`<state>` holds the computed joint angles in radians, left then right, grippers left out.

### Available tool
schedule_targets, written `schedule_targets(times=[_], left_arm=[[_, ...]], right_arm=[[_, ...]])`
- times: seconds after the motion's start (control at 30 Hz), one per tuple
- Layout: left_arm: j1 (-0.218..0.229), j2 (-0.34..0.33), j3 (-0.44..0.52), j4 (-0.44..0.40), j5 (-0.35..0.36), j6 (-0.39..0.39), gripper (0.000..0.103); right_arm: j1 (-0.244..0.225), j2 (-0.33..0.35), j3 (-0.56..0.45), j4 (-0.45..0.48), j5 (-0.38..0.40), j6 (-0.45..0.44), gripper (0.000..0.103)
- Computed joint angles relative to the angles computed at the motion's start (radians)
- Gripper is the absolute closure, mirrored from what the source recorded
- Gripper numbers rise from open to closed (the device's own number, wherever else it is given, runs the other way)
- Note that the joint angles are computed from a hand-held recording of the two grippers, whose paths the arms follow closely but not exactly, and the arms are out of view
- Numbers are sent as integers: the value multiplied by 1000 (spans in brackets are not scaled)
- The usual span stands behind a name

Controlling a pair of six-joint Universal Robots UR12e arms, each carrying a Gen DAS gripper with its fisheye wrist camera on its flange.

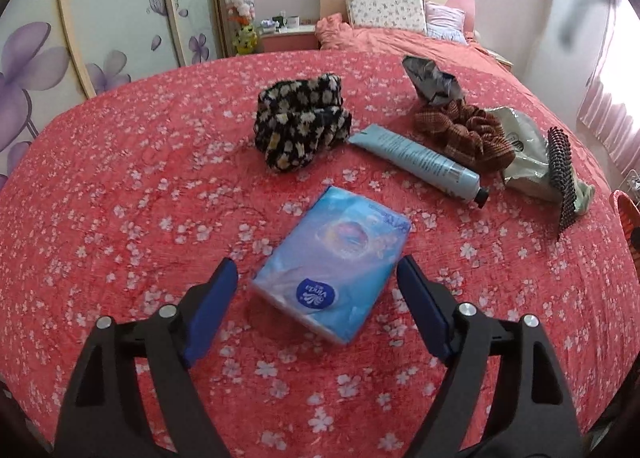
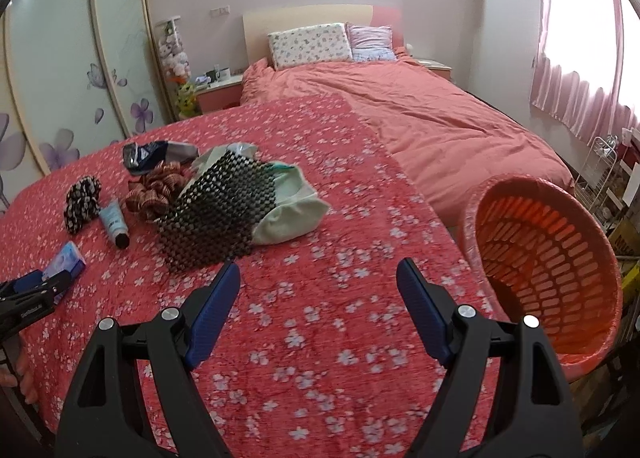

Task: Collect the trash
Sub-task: 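Move the left gripper to the blue tissue pack and grasp it, then grasp the black comb with the right gripper while the left gripper holds the tissue pack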

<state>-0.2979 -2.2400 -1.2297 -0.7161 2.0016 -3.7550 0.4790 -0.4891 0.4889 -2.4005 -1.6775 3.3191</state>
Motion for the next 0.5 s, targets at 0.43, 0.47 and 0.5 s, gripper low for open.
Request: schedule_targets(times=[0.43, 0.47, 0.5], left_arm=[[4, -37, 67, -54, -19, -85, 34], [3, -41, 73, -58, -11, -81, 34], [2, -42, 74, -58, -7, -81, 35]], right_arm=[[8, 51, -90, 74, 11, 3, 23], [8, 54, -96, 76, 14, 5, 23], [8, 60, -107, 81, 16, 7, 23]])
